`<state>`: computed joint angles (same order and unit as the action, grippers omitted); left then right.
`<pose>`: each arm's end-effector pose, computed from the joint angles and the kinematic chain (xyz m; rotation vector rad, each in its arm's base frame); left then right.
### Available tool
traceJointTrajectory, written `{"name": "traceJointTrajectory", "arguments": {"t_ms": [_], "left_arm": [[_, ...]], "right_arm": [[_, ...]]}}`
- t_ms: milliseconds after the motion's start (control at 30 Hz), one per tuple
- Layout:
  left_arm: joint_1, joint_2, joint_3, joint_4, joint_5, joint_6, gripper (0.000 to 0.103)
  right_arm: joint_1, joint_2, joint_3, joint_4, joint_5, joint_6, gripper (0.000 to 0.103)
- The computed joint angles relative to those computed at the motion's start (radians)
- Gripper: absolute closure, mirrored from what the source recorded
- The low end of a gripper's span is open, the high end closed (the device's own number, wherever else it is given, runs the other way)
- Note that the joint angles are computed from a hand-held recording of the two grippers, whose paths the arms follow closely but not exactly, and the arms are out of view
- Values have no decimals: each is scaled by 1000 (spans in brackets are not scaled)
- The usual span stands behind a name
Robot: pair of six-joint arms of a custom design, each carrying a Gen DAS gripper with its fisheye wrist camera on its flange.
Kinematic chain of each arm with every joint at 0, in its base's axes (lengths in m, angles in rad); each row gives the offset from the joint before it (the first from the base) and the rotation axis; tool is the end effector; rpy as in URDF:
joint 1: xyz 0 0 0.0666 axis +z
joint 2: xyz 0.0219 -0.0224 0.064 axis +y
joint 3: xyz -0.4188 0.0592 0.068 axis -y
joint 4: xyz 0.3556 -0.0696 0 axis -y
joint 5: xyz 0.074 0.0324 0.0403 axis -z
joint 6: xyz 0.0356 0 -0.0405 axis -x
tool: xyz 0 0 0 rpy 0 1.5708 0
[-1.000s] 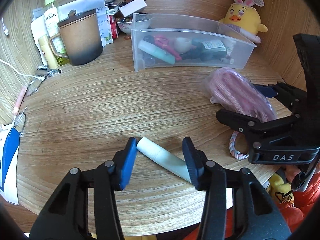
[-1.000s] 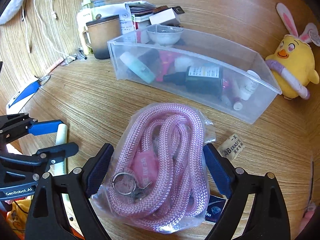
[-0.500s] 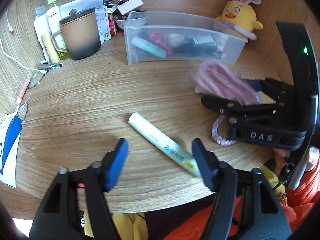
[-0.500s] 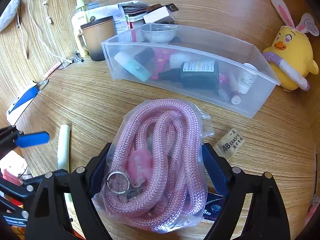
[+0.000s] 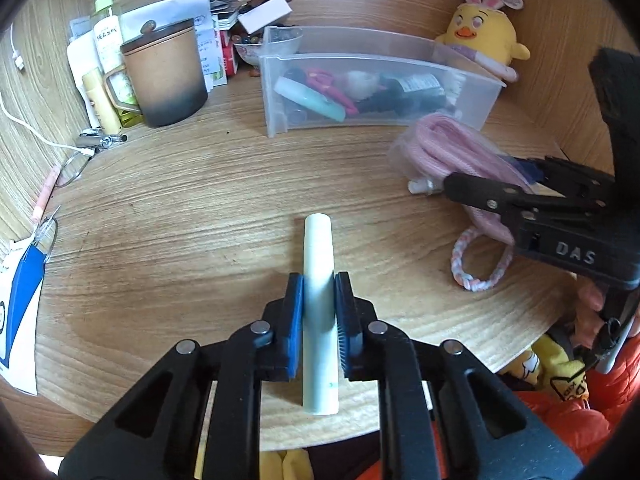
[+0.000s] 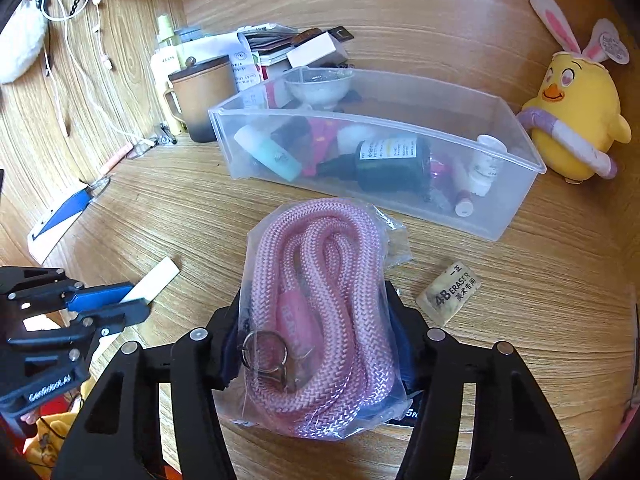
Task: Organize objects
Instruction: 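Grasp the long white tube with the left gripper while the right grasps the pink rope bag, then carry the white tube and rope bag into the clear box and release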
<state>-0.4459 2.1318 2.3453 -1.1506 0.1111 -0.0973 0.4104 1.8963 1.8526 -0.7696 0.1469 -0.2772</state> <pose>0.6427 -0.3120 0.4361 0.7209 2.4172 -0.2815 0.5986 0.2544 0.4106 -0.0887 2.3766 0.1542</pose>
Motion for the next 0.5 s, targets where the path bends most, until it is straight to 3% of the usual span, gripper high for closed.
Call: {"name": "traceJointTrajectory", "arguments": {"t_ms": [500], "left_arm": [[10, 94, 265, -13, 33, 24, 88]], "right_arm": [[-6, -55, 4, 64, 7, -2, 49]]}}
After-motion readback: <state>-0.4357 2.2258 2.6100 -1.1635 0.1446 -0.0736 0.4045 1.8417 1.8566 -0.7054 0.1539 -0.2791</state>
